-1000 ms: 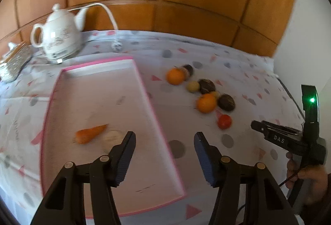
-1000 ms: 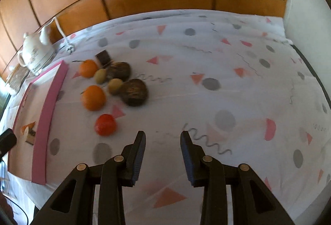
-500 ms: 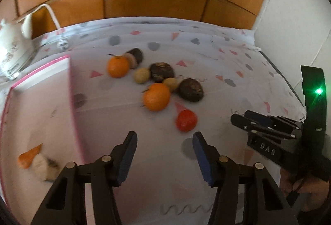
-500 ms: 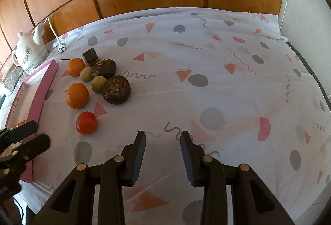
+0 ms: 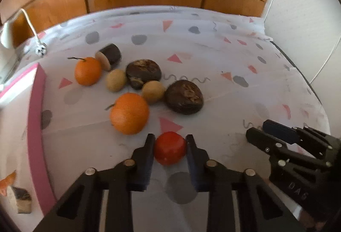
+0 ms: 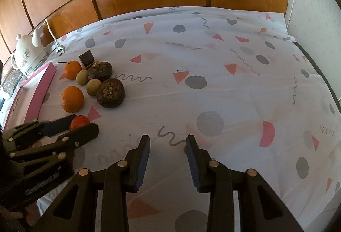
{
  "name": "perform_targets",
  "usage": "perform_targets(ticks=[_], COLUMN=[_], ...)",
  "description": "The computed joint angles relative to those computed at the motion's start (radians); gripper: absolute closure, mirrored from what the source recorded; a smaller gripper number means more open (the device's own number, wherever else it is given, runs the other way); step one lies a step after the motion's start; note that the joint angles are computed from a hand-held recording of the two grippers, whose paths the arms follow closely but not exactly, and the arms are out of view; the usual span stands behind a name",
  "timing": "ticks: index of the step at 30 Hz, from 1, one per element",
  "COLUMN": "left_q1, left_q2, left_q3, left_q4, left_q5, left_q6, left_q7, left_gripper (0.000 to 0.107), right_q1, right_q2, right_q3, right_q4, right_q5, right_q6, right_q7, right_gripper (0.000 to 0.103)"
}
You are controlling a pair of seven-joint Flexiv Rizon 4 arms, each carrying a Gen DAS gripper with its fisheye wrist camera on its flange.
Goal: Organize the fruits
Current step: 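Grasp the red tomato with the left tool while the right tool grasps a dark round fruit, then carry the tomato into the pink tray and open the left tool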
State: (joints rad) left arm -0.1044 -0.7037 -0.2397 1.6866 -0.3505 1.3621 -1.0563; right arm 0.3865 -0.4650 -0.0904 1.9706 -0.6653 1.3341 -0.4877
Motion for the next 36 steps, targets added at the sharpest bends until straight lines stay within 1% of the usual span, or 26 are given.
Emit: perform_targets(ticks=[4,6,9,12,13,14,15,18,21,25,26,27,28,31,34,36], left_q1=[0.040,0.080,0.104,0.122,0.128,0.135,0.138,0.155,0.172,0.181,0.182,0.185,0.186,0.183,0.178,0.166], left_q2=[0.032,0.041,0.045,0.039,0.037,0.036,0.034,0.028,0.024,0.024,0.024,0.023,0.022,0.020,0.019,0.020], left_q3=[-0.031,-0.075,-0.103,-0.123,-0.132,-0.139,-0.144,-0.165,-0.185,-0.194,-0.195,-0.197,-0.199,-0.195,-0.187,-0.172], left_q4=[0.065,0.110,0.146,0.145,0.148,0.151,0.153,0.158,0.166,0.172,0.173,0.174,0.174,0.178,0.178,0.175], left_q5=[-0.026,-0.038,-0.035,-0.039,-0.035,-0.033,-0.030,-0.025,-0.018,-0.002,0.001,0.005,0.008,0.028,0.046,0.060], left_q6=[0.036,0.083,0.136,0.134,0.141,0.147,0.153,0.169,0.185,0.193,0.194,0.197,0.202,0.221,0.229,0.231], left_q7=[0.005,0.034,0.044,0.037,0.042,0.046,0.046,0.046,0.041,0.031,0.029,0.027,0.025,0.020,0.011,0.005], left_gripper=[0.079,0.079,0.078,0.077,0.077,0.077,0.077,0.077,0.077,0.077,0.077,0.077,0.077,0.077,0.077,0.077], right_q1=[-0.018,-0.029,-0.053,-0.069,-0.079,-0.081,-0.080,-0.080,-0.060,-0.039,-0.041,-0.045,-0.053,-0.012,0.037,0.091], right_q2=[-0.013,-0.024,-0.053,-0.087,-0.101,-0.114,-0.125,-0.164,-0.196,-0.220,-0.226,-0.227,-0.228,-0.205,-0.179,-0.163], right_q3=[0.019,0.034,0.078,0.118,0.138,0.150,0.157,0.176,0.165,0.144,0.148,0.153,0.165,0.100,0.007,-0.088], right_q4=[-0.013,-0.027,-0.072,-0.131,-0.156,-0.179,-0.201,-0.267,-0.321,-0.357,-0.365,-0.366,-0.367,-0.321,-0.251,-0.186], right_q5=[0.025,0.048,0.096,0.140,0.156,0.166,0.172,0.204,0.220,0.239,0.250,0.263,0.281,0.266,0.240,0.192], right_q6=[0.017,0.034,0.057,0.054,0.043,0.030,0.014,-0.044,-0.095,-0.125,-0.126,-0.118,-0.109,-0.067,-0.011,0.051], right_q7=[-0.031,-0.065,-0.166,-0.280,-0.326,-0.368,-0.407,-0.510,-0.584,-0.632,-0.645,-0.655,-0.667,-0.618,-0.490,-0.379], right_gripper=[0.068,0.068,0.068,0.053,0.044,0.039,0.039,0.039,0.039,0.039,0.041,0.047,0.061,0.061,0.061,0.061])
